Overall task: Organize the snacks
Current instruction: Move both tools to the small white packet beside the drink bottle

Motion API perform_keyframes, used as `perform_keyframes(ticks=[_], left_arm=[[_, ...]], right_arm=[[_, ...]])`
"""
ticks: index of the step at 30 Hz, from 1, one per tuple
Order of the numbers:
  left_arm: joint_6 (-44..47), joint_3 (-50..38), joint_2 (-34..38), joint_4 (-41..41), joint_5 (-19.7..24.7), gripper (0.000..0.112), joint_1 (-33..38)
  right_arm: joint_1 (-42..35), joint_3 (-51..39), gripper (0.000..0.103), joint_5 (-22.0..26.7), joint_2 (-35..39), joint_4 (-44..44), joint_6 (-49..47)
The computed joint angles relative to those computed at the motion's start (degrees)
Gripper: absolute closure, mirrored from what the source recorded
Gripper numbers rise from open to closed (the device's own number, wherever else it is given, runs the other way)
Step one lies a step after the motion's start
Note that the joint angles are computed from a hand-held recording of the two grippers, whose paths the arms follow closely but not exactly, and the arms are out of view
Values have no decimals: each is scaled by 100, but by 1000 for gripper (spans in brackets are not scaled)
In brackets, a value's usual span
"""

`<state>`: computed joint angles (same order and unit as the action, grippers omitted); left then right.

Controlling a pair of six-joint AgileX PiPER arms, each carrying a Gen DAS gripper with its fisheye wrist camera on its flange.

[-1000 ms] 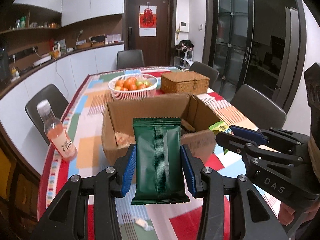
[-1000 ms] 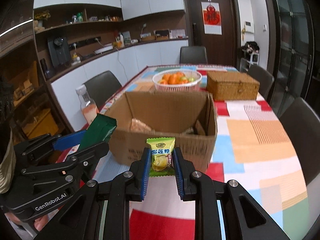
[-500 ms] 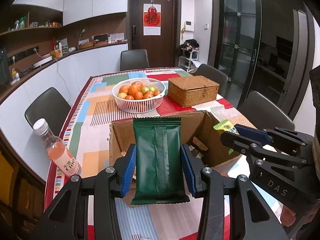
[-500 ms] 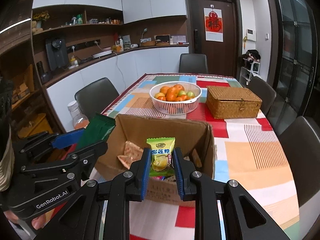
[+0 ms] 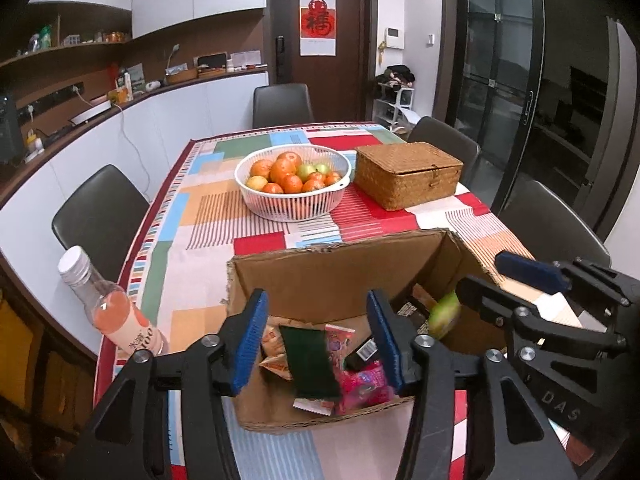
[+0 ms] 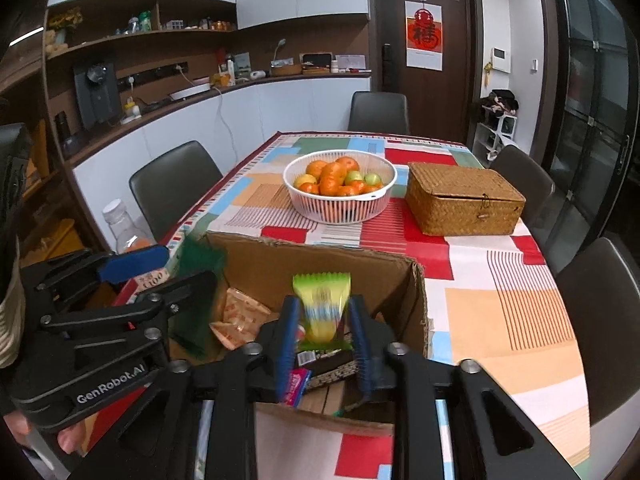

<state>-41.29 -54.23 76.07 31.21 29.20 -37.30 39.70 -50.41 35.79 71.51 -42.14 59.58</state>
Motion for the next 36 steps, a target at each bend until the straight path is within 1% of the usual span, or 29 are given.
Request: perform_keyframes(ticks=[1, 3, 4, 5, 6, 7, 9, 11, 14, 15, 17, 21, 24, 26, 29, 32, 36], left_arm=[[-182, 122, -113, 173, -4, 55, -26], [-593, 327, -299, 564, 64, 54, -134], [-866, 467, -437, 823, 140, 53, -220], [-1189, 643, -611, 1120, 234, 48, -327], [-1350, 777, -758, 1275, 320, 47, -386], [-1456, 893, -897, 1372, 402, 45, -437], [-1589, 1103, -1160, 1465, 574, 43, -525], [-1786, 1383, -1494, 1567, 759, 40, -617], [-1938, 1812, -2015, 1583, 987, 36, -721], [-1948, 1922, -2134, 1580, 1042, 36, -742], [-2056, 2175, -2405, 1608, 1286, 35, -884], [-2204, 2623, -2870, 1533, 1624, 32, -1085], [-2425, 2963, -3227, 1508, 1979, 32, -1322], [-2467, 3197, -3451, 1386, 2103, 32, -1350], [-2449, 3491, -3662, 1209, 2150, 32, -1232], [-2288, 3776, -3851, 998, 2050, 32, -963], [-2307, 4024, -3794, 1022, 1954, 32, -774]], right_arm=[[81, 40, 60, 63, -30, -181, 194], [220, 106, 60, 158, -75, -370, 399], [318, 150, 60, 204, -114, -432, 489], [375, 187, 60, 204, -144, -476, 546], [491, 242, 59, 245, -186, -567, 678], [646, 300, 56, 315, -221, -708, 879], [960, 433, 53, 447, -286, -960, 1243], [1342, 539, 53, 587, -310, -1135, 1558], [1736, 639, 53, 661, -254, -1287, 1826], [1891, 655, 53, 712, -203, -1344, 1915], [2170, 699, 53, 758, -88, -1413, 2089], [2492, 738, 52, 603, 207, -1339, 2284], [2593, 791, 52, 344, 444, -1153, 2339], [2594, 809, 52, 150, 603, -1024, 2282], [2722, 837, 52, -33, 886, -881, 2241], [2772, 832, 52, -219, 1149, -704, 2093], [2833, 798, 52, -427, 1472, -532, 1982]])
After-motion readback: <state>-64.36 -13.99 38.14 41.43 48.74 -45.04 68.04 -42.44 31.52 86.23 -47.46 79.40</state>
